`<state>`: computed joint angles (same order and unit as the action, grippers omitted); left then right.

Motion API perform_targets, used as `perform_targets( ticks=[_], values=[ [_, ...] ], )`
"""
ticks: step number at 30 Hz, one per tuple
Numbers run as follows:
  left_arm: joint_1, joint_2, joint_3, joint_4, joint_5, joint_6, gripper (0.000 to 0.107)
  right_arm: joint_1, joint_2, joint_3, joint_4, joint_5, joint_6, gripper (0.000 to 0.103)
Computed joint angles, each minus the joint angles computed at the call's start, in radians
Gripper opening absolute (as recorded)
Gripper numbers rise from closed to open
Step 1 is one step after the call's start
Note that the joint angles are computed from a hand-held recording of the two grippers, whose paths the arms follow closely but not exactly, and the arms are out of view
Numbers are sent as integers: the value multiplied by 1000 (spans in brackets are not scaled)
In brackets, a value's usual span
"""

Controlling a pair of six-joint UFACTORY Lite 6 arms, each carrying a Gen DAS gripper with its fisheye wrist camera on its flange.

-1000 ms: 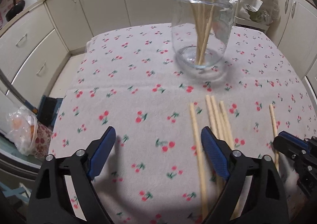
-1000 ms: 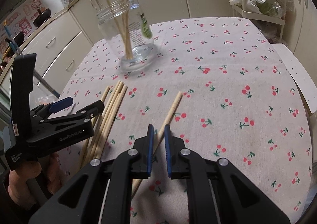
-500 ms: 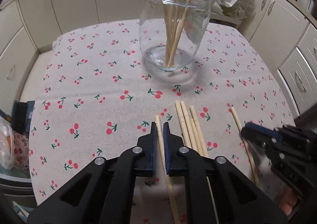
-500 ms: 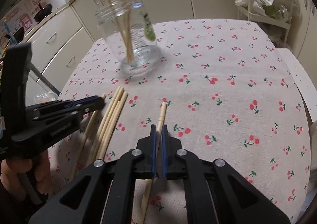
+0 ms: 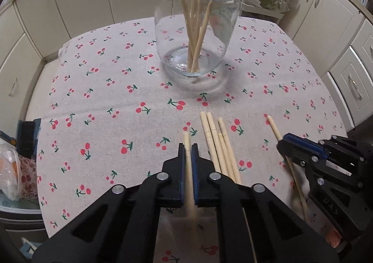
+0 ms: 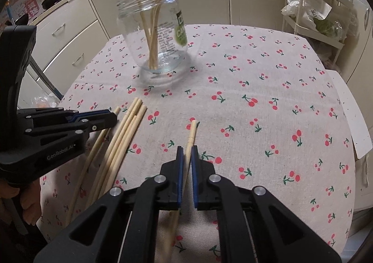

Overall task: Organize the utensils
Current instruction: 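Close the left tool on a loose stick while the right tool grasps another stick, then lift the left tool's stick over the jar and release it while the right tool carries its stick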

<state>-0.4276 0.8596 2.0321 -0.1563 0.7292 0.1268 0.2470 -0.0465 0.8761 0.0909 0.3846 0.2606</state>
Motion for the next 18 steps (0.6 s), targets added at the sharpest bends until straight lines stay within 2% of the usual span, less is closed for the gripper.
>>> perform_targets(
  ticks=[2,4,9,12,18],
  values=[
    [14,-47,-58,-26,-33,17,5,-15,-9,-12,60,-6,-49,6],
    [32,-109,-127,-97,-84,69,5,-50,-20,-29,196,-8,-164,6],
    [70,-304,-281,-362,-268,284,5,-142,-34,-70,557,8,-464,6],
    [81,-370,-307,-538,-353,426,5,-164,-39,-84,649,14,-534,6],
    [88,-350,-199,-713,-449,519,5,-190,-81,-124,789,0,-643,6]
  ],
)
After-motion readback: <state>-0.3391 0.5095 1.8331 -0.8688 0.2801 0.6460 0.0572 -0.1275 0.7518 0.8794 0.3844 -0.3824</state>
